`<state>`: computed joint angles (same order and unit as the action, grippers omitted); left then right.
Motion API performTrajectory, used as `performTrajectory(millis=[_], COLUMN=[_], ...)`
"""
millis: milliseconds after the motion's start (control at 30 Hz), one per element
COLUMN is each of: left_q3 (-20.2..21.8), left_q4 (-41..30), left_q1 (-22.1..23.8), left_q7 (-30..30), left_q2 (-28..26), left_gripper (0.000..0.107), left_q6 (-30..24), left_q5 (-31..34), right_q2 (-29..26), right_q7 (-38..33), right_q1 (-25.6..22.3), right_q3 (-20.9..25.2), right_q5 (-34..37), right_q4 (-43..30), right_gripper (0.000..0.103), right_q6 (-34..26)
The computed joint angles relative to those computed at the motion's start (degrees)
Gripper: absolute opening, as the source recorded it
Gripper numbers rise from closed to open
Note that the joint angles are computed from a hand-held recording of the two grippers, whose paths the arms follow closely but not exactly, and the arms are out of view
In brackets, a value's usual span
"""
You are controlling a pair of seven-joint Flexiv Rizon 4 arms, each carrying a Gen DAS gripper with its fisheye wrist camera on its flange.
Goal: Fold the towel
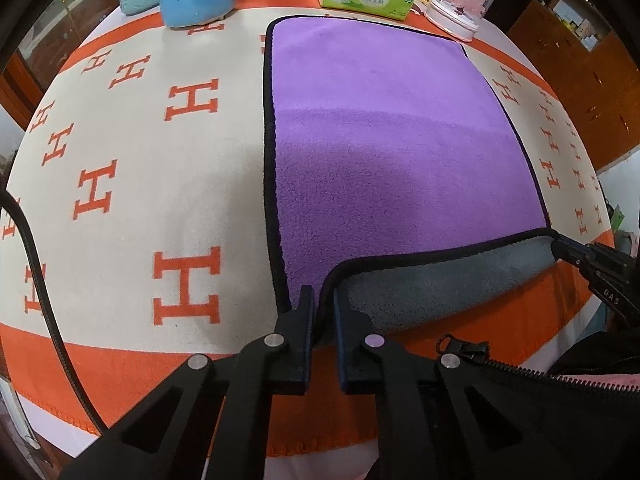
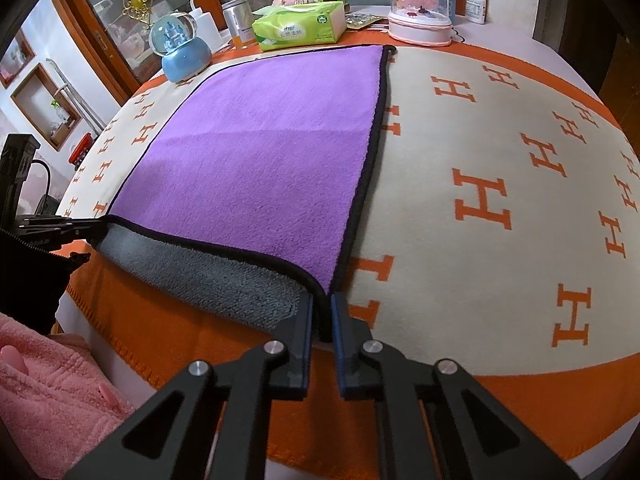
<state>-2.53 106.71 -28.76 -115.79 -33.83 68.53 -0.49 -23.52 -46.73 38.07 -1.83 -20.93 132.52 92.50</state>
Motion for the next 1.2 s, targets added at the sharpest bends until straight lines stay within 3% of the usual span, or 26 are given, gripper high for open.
performTrajectory(millis=[567,833,1200], left_q3=[2.1,2.6,3.3], left_q4=[-0.8,-1.7,-8.8], left_q1=[-1.9,-2.2,-1.7], left_q7=[-2.8,-4.8,-5.6], left_q2=[2.8,5.7,6.5], left_gripper=[0.005,0.005,0.005], left_q6=[-1.7,-3.9,-6.9], left_q5=[3.9,7.2,12.4], right_q2=[2.5,5.1,6.2], right_q7=[0.1,0.1,1.0], right_q1=[4.0,7.4,9.9], right_q3=[-4.3,-9.2,-15.8], right_q5=[-1.5,-3.1,-7.6], right_q4=[1.1,1.0,-2.0], right_gripper=[0.005,0.005,0.005], right_q6=[1.2,2.4,2.9])
